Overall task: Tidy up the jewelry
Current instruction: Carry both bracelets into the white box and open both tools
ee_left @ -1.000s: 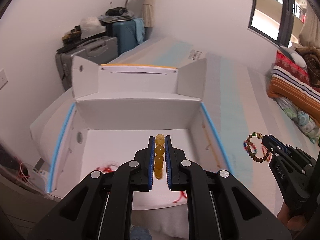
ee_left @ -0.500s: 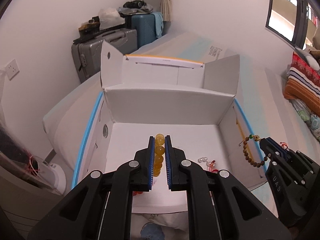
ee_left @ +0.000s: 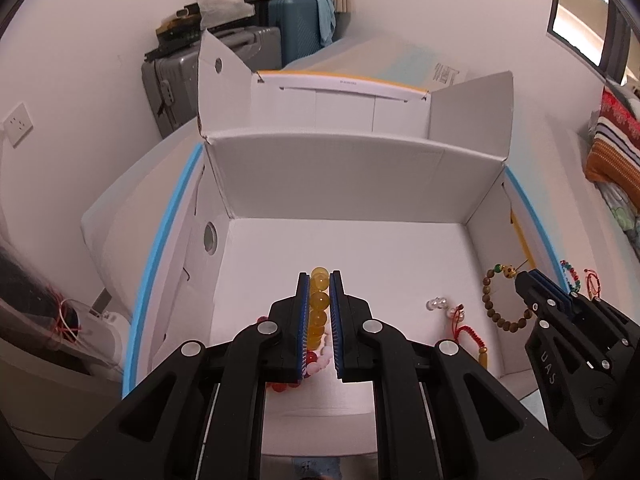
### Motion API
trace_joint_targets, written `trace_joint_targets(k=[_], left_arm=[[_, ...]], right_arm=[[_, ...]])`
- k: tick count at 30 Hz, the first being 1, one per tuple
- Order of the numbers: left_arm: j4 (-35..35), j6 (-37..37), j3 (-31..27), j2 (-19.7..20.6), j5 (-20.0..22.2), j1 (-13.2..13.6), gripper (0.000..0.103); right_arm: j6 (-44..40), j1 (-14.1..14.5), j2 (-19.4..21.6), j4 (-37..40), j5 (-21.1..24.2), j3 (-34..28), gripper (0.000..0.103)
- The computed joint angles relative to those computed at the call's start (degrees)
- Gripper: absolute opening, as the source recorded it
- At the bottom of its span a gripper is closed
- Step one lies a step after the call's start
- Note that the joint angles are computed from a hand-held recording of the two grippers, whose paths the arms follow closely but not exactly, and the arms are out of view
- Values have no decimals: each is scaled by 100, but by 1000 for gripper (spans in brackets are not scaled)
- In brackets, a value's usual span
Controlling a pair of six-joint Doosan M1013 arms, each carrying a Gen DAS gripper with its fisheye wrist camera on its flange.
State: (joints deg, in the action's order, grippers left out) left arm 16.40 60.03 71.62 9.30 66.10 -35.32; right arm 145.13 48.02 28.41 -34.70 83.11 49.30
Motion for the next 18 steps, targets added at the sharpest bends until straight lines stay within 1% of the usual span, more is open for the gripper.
trace_joint_targets(k=[9, 15, 17, 18], left_arm=[[-42, -10, 19, 70, 68, 55, 9], [146, -139, -5, 99, 147, 28, 10], [121, -154, -6, 91, 146, 33, 12], [116, -146, -7, 88, 144, 32, 14]], right_arm=[[-40, -69, 117, 162, 53, -131, 8], [-52, -85, 157, 177, 60, -194, 8], [-68, -92, 174, 187, 66, -229, 8], [-77, -94, 181, 189, 74, -245, 9]])
